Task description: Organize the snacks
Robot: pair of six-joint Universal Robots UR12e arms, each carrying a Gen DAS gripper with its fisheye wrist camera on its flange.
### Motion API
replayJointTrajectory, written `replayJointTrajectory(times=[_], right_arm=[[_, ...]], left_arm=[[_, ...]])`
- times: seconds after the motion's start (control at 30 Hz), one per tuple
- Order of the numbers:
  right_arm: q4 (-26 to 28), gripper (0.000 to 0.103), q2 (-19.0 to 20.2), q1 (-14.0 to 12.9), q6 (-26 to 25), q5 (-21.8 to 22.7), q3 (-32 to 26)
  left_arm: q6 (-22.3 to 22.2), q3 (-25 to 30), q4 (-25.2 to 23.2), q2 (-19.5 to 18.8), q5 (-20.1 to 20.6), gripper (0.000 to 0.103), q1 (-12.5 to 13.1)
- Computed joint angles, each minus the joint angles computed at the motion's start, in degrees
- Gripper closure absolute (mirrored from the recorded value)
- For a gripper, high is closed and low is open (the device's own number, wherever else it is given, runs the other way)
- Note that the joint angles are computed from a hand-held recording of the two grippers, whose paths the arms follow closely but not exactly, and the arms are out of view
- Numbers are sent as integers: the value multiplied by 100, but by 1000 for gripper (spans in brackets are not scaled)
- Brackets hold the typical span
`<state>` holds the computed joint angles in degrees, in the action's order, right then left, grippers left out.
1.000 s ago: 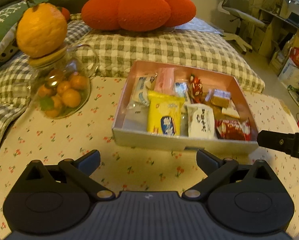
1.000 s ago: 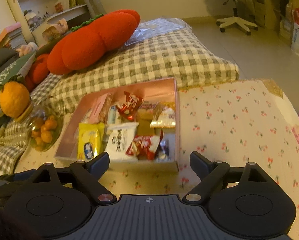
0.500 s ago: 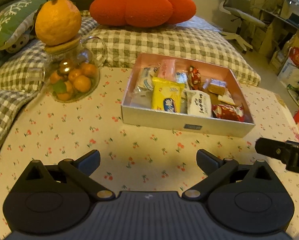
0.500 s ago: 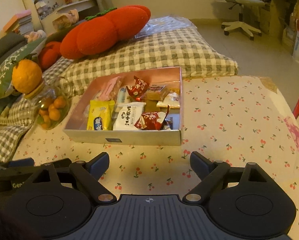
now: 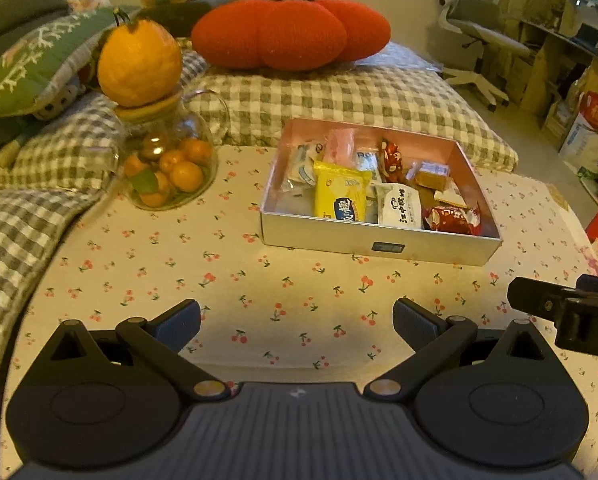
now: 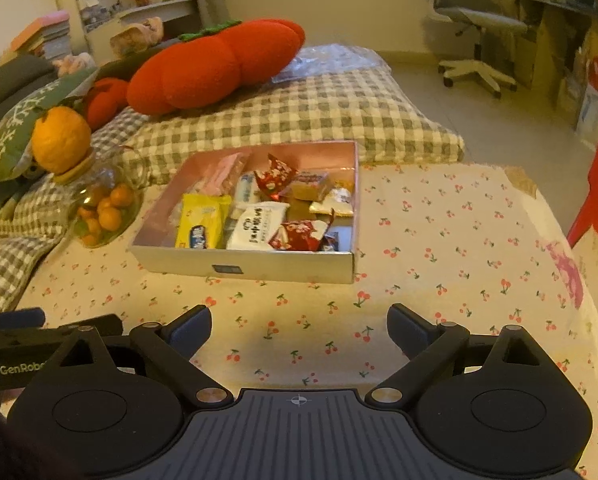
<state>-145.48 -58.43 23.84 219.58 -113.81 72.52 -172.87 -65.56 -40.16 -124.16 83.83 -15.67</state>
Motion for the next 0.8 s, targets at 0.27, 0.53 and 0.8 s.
replayJointTrajectory(times=[0.27,0.53,0.8], right_arm=[[216,7,68,109,-79,-203,-179],[365,7,126,140,-120,-313,-273],[345,7,135,149,-181,-314,-277]], left_arm=[[-100,-62,31,72,301,0,-46],[-259,-46,129,53,560,0,-81],[-212,-84,224,71,599,0,-100]])
